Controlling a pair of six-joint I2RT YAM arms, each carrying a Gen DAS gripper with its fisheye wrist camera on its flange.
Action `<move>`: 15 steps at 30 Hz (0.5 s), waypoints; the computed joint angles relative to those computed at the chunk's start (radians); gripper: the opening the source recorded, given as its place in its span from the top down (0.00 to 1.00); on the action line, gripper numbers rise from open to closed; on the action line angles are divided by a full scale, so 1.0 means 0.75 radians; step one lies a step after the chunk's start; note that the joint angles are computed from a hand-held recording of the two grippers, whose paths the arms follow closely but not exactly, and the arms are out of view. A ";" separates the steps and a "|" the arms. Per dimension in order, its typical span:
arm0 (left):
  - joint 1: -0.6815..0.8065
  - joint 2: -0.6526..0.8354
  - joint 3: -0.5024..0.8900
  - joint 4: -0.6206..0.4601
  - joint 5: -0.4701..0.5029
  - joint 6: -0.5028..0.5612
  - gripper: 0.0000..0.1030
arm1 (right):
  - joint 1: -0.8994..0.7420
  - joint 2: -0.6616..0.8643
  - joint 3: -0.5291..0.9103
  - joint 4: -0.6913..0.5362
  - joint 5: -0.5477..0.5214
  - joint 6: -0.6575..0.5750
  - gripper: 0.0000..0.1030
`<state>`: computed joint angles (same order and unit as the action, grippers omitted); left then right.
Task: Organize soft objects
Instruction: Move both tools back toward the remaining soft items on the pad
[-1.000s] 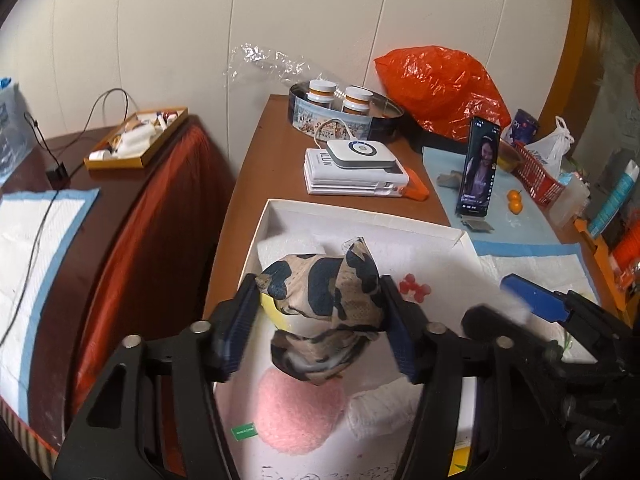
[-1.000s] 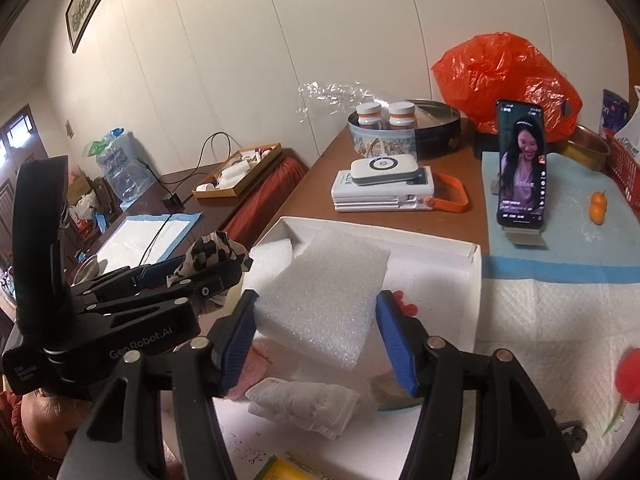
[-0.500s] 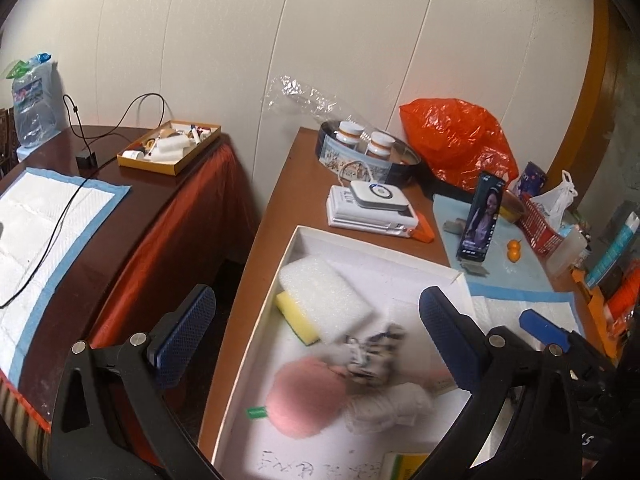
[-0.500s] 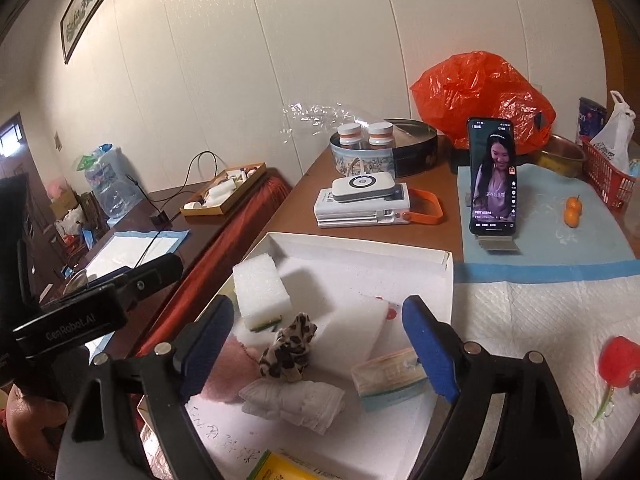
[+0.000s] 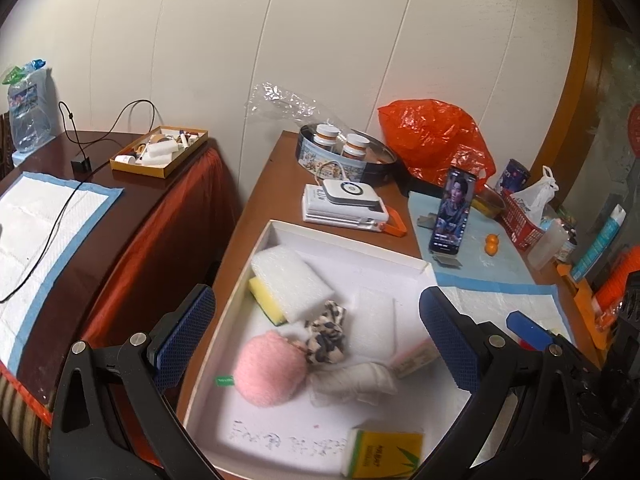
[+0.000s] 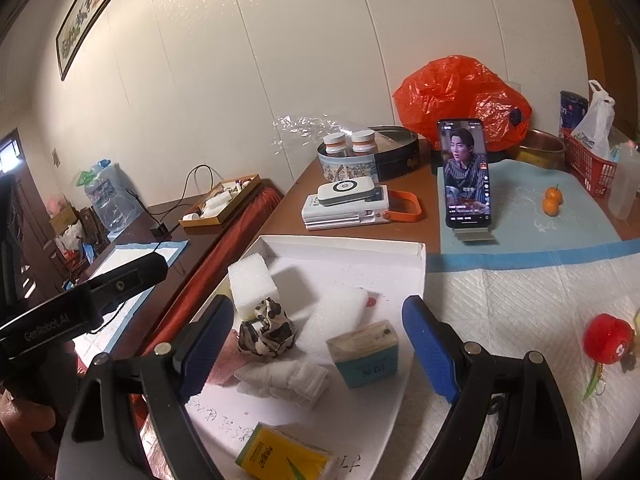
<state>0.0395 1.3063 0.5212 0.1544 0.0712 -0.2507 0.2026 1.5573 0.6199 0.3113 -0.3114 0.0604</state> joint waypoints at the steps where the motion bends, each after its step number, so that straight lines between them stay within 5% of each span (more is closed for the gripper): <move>1: -0.023 -0.009 -0.002 -0.005 -0.011 -0.011 0.00 | -0.018 -0.007 -0.010 0.002 -0.011 -0.004 0.16; 15: -0.517 0.147 0.144 -0.048 -0.249 -0.144 0.00 | -0.475 -0.033 -0.020 -0.032 -0.260 -0.084 0.16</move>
<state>-0.3485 1.4167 0.6295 0.1186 -0.1152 -0.3590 -0.1535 1.5328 0.6051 0.2873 -0.5061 -0.0028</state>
